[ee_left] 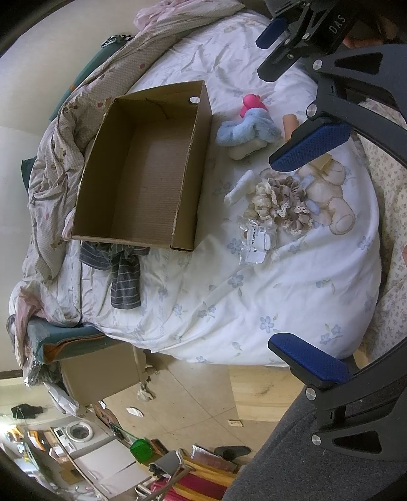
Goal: Organize soft objects
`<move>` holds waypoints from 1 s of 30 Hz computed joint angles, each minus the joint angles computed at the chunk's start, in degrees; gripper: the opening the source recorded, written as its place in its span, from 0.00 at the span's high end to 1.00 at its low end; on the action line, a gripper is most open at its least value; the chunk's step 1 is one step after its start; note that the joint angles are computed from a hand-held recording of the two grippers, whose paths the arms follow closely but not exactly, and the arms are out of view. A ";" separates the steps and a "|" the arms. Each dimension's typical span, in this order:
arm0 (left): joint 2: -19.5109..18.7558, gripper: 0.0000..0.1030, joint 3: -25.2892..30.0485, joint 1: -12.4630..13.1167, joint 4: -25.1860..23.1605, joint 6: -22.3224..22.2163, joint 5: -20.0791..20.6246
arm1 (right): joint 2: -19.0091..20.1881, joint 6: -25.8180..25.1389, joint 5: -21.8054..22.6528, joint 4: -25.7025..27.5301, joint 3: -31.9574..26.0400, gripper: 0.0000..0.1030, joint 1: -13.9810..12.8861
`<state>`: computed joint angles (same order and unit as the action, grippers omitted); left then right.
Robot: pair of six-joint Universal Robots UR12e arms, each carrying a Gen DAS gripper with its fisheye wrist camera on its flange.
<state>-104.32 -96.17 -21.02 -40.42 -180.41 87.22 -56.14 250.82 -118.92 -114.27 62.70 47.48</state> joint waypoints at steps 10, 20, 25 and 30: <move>-0.04 0.00 0.08 0.09 -0.04 -0.07 -0.26 | 0.04 -0.09 0.05 0.26 -0.18 0.00 -0.01; -0.01 0.00 0.19 0.21 -0.32 -0.04 -0.80 | 0.04 0.00 0.06 0.27 -0.18 0.00 -0.01; -0.02 0.00 0.21 0.17 -0.34 0.01 -0.67 | 0.08 -0.05 0.04 0.23 -0.21 0.00 -0.02; -0.01 0.00 0.15 0.18 -0.22 0.04 -0.66 | 0.09 -0.09 0.00 0.27 -0.24 0.00 -0.01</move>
<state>-104.33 -96.01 -20.85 -40.63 -180.38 86.56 -56.05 250.73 -118.92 -114.00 62.47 47.47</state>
